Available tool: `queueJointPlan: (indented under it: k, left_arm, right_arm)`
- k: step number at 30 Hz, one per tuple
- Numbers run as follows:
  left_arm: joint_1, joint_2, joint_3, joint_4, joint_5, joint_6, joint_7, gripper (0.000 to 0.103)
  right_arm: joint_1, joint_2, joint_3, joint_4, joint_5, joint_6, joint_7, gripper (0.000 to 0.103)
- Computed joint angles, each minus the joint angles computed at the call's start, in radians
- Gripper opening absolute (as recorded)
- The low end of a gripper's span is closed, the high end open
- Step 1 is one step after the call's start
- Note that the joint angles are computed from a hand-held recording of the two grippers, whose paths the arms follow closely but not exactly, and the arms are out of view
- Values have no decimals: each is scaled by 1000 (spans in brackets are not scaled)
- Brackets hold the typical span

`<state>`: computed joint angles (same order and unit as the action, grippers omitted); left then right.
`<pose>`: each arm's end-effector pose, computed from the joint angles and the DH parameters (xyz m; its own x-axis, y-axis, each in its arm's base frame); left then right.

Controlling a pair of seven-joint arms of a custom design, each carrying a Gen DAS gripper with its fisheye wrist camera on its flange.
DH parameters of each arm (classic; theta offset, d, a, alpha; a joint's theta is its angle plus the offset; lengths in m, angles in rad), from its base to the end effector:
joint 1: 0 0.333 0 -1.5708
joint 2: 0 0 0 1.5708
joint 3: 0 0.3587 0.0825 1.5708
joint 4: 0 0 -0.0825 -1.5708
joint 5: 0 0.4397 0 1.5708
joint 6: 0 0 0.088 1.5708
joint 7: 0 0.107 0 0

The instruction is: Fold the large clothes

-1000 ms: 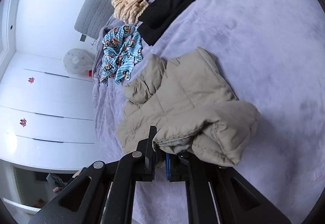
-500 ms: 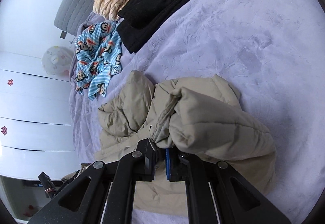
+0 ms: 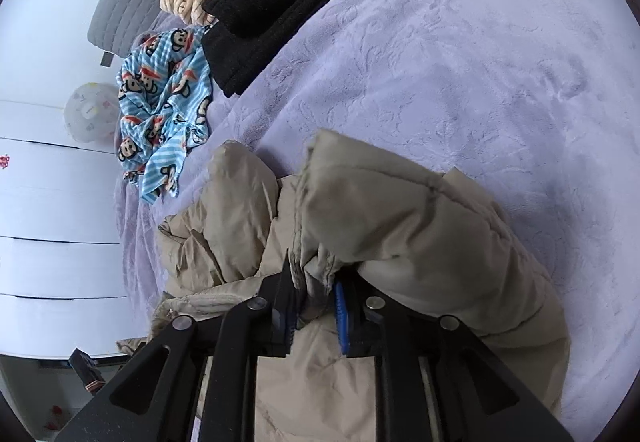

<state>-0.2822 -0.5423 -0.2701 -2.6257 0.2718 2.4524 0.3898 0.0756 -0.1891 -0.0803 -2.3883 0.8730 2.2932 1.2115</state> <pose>0.3671 -0.2285 0.4628 0.4129 -0.9015 0.1301 -0.7881 -0.4252 -0.4451 0.5202 0.0140 0.4171 -0.1234 -0.7699 -0.6261 -0.9596 0.2534 -0.1225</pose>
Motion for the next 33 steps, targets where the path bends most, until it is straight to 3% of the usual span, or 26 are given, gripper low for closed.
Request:
queueJointPlan:
  k: [2, 4, 5, 6, 8, 11, 13, 15, 20, 24, 27, 30, 33]
  left_arm:
    - [-9, -15, -1, 7, 7, -33, 26, 96]
    - [-18, -4, 9, 18, 1, -43, 60, 93]
    - [-23, 4, 14, 21, -5, -36, 75, 85]
    - [-34, 16, 26, 21, -22, -17, 99, 61]
    - [-49, 50, 36, 25, -55, 10, 134, 42]
    - [-12, 134, -20, 56, 6, 1, 98, 40]
    - [24, 200, -45, 77, 69, -6, 27, 41]
    - [53, 249, -40, 78, 119, 29, -47, 41]
    - [75, 341, -20, 108, 207, 73, -123, 41]
    - [68, 365, 2, 141, 234, 47, -105, 41]
    - [90, 326, 6, 124, 300, 34, -150, 41]
    - [107, 328, 33, 101, 272, 34, -157, 41]
    - [120, 350, 59, 64, 217, 124, -151, 41]
  right_arm:
    - [1, -26, -3, -8, 9, 5, -22, 65]
    - [4, -49, -6, -14, 9, -6, -38, 65]
    - [6, -60, -6, -18, 4, -19, -38, 63]
    - [11, -74, -9, -28, 11, -33, -51, 47]
    - [18, -100, 1, -56, -25, -52, -66, 20]
    - [29, -104, 54, -103, -172, 25, -64, 16]
    - [47, -70, 64, -121, -197, 112, -70, 13]
    - [66, -20, 55, -113, -163, 175, -86, 5]
    - [85, 101, 54, -46, -79, 233, -125, 0]
    - [82, 105, 73, -23, -175, 257, -92, 0]
    - [71, 73, 70, -39, -244, 359, -83, 0]
    - [41, 114, 43, -10, -261, 354, -17, 0]
    - [14, 177, 20, 21, -129, 300, -36, 0]
